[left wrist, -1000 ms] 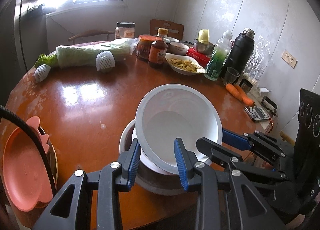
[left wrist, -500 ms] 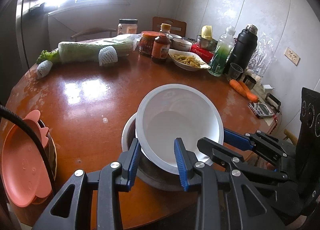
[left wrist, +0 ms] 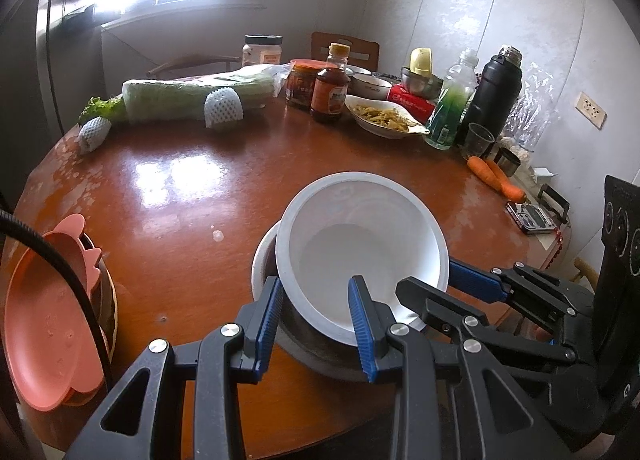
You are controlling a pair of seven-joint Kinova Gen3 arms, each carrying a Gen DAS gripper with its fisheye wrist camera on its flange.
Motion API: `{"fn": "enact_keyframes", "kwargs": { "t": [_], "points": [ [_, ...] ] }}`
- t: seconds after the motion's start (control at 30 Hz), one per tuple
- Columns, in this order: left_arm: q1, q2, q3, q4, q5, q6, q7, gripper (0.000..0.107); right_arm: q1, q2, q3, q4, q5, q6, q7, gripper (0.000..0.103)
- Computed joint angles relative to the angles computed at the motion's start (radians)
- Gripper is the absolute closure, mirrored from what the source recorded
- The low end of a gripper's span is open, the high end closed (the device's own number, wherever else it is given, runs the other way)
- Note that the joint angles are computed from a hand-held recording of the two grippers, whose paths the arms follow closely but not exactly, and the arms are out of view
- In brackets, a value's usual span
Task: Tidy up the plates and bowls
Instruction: 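Lower the red-and-white bowl into the white bowl with the right tool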
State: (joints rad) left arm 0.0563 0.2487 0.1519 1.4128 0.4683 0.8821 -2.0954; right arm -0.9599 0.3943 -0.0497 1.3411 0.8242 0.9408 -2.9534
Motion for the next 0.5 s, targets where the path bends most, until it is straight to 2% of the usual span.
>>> {"fn": "enact_keyframes", "kwargs": {
  "t": [0.5],
  "points": [
    [0.006, 0.0, 0.0, 0.003, -0.01, -0.01, 0.013, 0.073, -0.003, 0.021, 0.01, -0.021, -0.002, 0.025, 0.017, 0.068]
  ]
}}
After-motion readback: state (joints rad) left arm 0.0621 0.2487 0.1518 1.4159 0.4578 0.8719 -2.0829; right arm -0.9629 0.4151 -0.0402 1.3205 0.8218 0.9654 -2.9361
